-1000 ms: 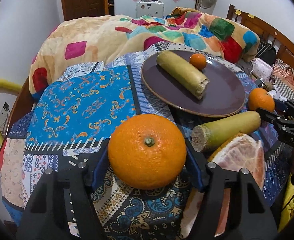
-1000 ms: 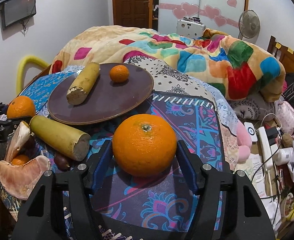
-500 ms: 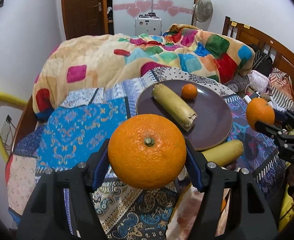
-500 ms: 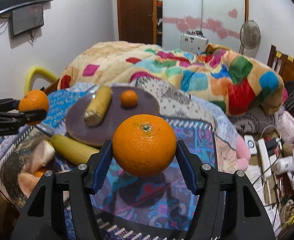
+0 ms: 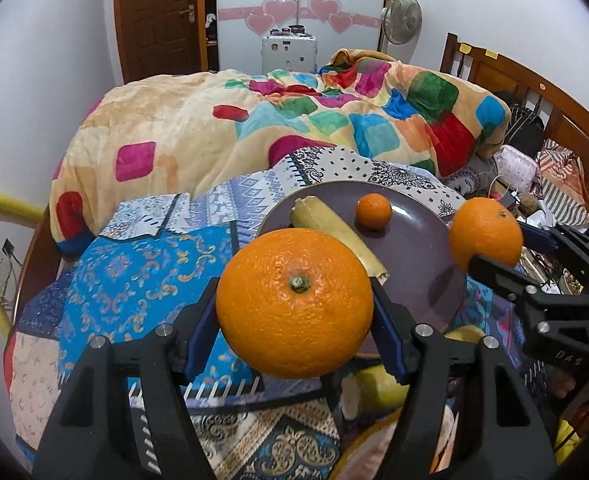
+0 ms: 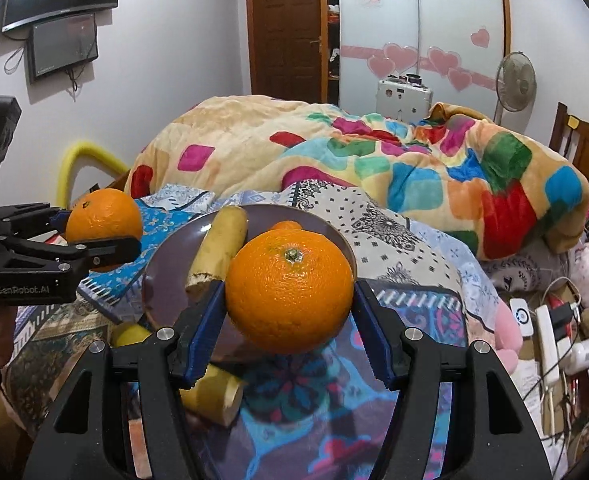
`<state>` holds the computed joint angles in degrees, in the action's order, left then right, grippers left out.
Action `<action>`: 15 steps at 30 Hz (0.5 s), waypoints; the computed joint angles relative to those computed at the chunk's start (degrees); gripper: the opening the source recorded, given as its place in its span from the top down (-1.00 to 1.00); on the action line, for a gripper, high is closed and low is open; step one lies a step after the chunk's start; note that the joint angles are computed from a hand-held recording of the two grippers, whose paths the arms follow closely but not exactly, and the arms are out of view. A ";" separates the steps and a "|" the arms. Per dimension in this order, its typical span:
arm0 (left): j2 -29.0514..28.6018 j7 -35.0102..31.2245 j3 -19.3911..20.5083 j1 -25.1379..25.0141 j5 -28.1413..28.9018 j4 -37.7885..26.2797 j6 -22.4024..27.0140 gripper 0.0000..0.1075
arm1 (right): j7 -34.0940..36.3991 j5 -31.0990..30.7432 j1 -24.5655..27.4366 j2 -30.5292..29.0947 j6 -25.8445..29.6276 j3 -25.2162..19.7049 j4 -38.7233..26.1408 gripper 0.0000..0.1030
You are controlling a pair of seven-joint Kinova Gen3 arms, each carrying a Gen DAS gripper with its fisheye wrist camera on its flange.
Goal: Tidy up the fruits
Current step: 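Set the left tool's orange on the plate while the right tool sets its orange beside it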
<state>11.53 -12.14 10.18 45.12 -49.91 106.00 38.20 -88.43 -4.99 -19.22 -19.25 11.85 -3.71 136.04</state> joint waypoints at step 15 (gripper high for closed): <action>4.93 -7.31 -2.89 -0.84 4.08 -4.02 -0.70 -0.26 | -2.21 4.78 4.42 8.62 0.21 -5.80 -4.55 -0.17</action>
